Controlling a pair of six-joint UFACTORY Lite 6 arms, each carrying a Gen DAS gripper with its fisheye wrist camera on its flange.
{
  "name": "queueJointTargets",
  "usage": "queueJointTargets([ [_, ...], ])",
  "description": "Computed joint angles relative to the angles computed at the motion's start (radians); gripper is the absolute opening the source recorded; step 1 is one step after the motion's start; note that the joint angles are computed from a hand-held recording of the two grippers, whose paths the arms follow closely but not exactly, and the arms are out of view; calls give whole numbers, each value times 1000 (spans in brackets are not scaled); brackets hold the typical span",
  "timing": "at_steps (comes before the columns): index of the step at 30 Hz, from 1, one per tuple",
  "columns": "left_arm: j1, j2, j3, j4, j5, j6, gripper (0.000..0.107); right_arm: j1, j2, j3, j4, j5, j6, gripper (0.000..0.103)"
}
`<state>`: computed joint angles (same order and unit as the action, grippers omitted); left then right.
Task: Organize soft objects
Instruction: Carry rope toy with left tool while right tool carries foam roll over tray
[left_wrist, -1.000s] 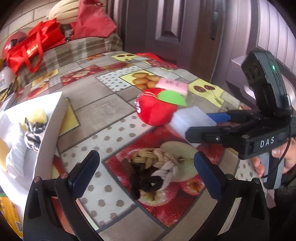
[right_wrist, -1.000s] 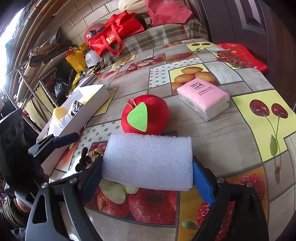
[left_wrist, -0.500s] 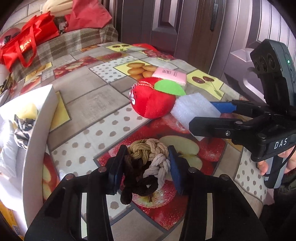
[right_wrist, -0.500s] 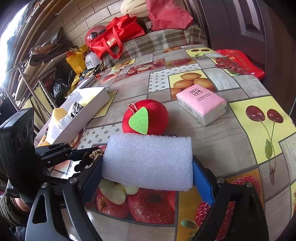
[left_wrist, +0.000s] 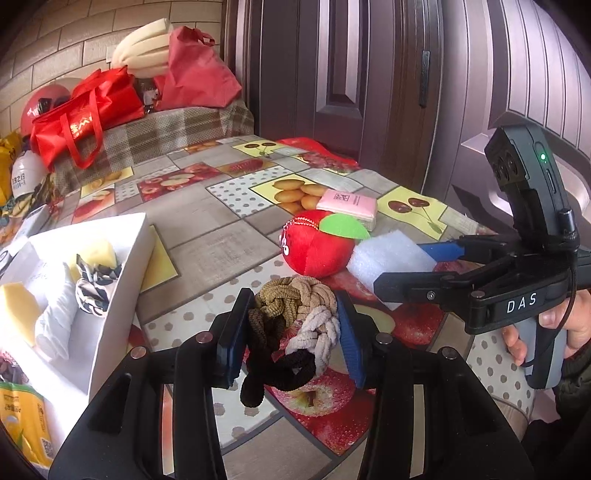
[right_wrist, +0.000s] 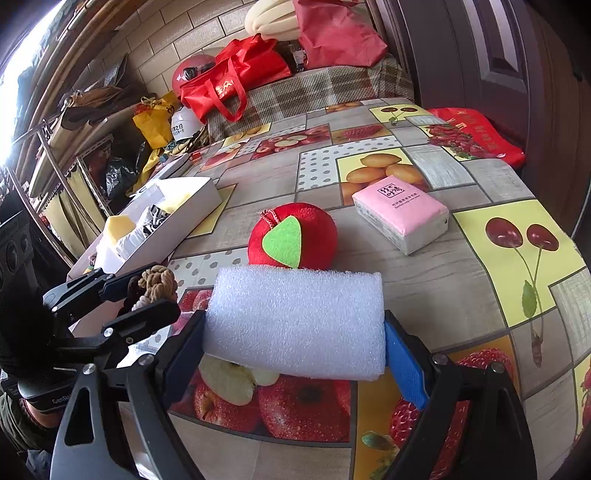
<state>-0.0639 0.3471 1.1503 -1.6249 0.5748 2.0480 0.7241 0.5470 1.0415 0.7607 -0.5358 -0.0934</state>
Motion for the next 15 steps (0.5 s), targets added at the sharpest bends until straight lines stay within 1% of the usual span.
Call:
queueJointTargets([
  [6, 18, -30, -42, -82, 21, 73, 43, -1, 2, 0, 4, -4, -7, 89],
  [10, 20, -44, -59, -117, 21, 104, 43, 20, -5, -12, 34, -32, -27, 89],
  [13, 26, -56, -76, -148, 30, 130, 43, 71, -2, -17, 85, -89, -59, 89],
  [15, 36, -66, -92, -174, 46, 154, 43, 125, -9, -29, 137, -172, -98, 89],
])
